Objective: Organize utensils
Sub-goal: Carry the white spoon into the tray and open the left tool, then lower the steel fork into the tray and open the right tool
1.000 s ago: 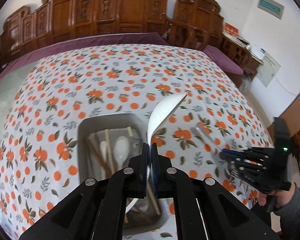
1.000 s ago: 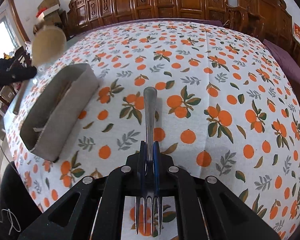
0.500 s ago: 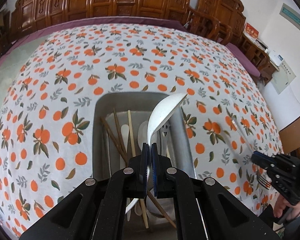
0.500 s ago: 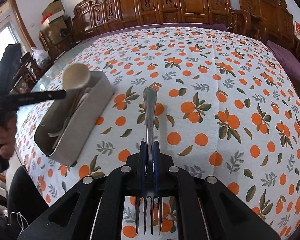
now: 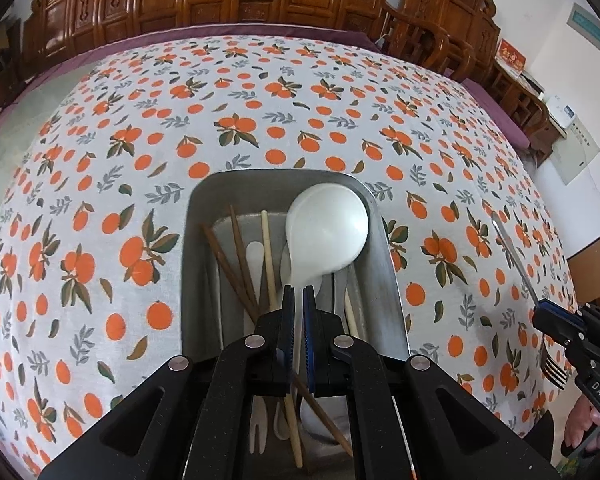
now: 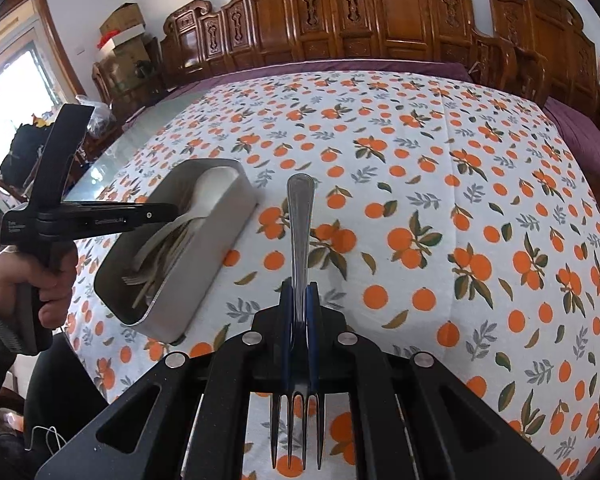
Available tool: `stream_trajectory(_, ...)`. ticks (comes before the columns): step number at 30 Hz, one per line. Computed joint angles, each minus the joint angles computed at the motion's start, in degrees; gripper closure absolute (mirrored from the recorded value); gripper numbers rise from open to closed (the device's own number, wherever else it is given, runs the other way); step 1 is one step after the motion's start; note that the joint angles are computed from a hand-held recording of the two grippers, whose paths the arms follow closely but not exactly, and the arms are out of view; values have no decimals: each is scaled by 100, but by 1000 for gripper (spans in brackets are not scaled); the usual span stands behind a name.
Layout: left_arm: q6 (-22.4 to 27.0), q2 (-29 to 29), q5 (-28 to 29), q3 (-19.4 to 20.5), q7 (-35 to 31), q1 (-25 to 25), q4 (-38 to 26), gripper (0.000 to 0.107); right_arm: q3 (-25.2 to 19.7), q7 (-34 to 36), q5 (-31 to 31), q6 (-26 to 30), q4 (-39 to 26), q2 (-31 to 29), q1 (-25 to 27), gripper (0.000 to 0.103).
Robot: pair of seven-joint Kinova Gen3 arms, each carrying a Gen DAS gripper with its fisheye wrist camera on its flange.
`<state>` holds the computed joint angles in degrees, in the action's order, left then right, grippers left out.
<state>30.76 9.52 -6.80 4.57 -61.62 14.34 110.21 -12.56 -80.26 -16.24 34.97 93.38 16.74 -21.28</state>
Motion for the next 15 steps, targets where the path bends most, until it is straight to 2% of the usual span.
stream_trajectory(10,-6,-839,-206,62,24,-171,466,105,-84,-137,105,30,-302,52,-326,95)
stream_trajectory(15,29,-1350,-101,107,-174,-412,728,104,-110,-308,245,106,-603,171,-611,95)
